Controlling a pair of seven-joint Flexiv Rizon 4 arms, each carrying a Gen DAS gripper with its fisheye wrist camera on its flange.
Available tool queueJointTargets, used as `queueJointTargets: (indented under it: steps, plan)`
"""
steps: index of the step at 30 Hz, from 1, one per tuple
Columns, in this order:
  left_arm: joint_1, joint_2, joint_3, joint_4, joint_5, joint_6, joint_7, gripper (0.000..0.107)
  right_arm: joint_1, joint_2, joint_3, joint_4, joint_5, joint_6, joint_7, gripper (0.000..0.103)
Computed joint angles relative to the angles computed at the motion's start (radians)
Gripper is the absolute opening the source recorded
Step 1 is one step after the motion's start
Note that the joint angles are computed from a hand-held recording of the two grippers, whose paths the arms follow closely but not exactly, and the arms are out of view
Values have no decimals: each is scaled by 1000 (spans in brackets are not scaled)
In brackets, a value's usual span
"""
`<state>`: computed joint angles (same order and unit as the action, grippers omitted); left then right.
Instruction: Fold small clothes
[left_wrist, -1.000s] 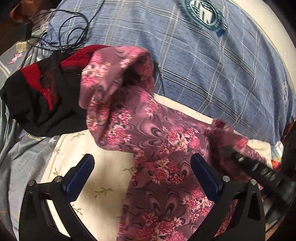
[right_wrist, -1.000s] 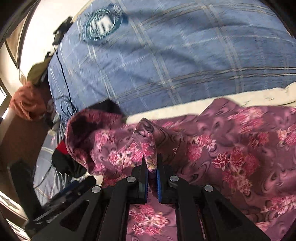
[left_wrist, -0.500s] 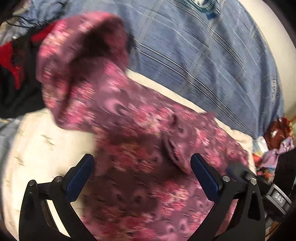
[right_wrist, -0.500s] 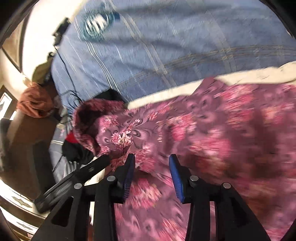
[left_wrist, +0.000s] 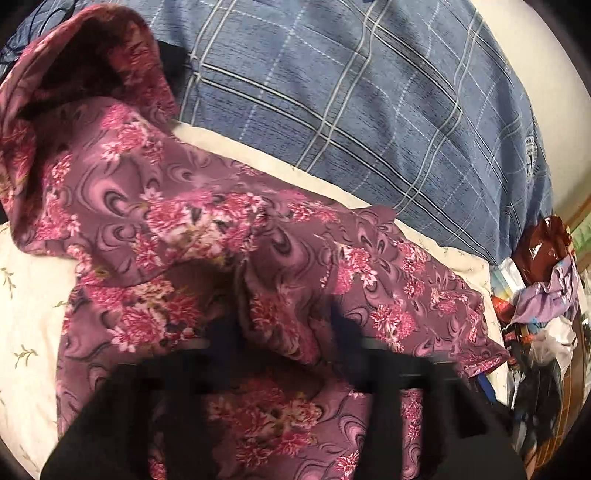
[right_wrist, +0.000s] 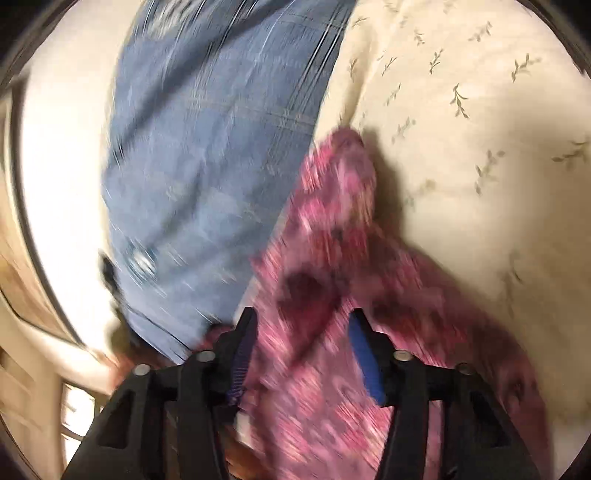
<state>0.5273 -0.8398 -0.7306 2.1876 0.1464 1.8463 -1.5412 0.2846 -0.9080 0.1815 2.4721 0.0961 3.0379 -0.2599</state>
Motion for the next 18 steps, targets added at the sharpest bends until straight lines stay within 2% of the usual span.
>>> queueJointTargets:
  steps: [1, 3, 4, 5, 6, 8, 9, 11, 12, 13, 14, 16, 17, 18]
  plan:
    - [-4, -2, 4, -2, 1, 9, 0, 18, -23, -19, 6, -17, -14, 22, 22, 64]
    - [-23, 6, 30, -4, 0, 38, -11, 13, -55, -56, 26, -62, 4, 23, 95, 59]
    - [-23, 6, 32, -5, 4, 43, -17, 12, -54, -68, 34, -79, 38, 27, 125, 46]
    - [-4, -4, 14, -5, 13, 39, -22, 12, -59, -71, 35, -84, 56, 25, 152, 18]
    - [5, -9, 6, -6, 18, 34, -24, 12, -55, -51, 18, -70, 76, 4, 156, 2]
    - [3, -6, 8, -6, 25, 27, -22, 12, 6, 10, -40, -33, 181, -34, 84, 4]
    - [-22, 10, 32, -8, 15, 26, -25, 12, 53, 66, -79, -1, 241, -95, -9, 3]
    - [-109, 55, 121, -17, -14, 25, -29, 12, 69, 107, -93, 32, 228, -182, -63, 3]
    - [-135, 64, 147, -22, -23, 14, -27, 12, 61, 126, -91, 54, 194, -262, -77, 3]
    - [-141, 68, 151, -24, -31, -4, -25, 12, 42, 129, -83, 62, 158, -298, -82, 4]
    - [-133, 65, 145, -22, -33, -9, -21, 12, 22, 118, -69, 73, 123, -295, -75, 3]
    - [-122, 69, 134, -14, -37, -5, -18, 13, 5, 107, -31, 96, 133, -238, -69, 6]
    - [-114, 68, 129, -8, -34, 2, -16, 17, 39, 143, -49, 127, 147, -261, -55, 13]
    - [-95, 61, 109, -4, -28, 6, -16, 29, 64, 189, -35, 143, 196, -291, -85, 13]
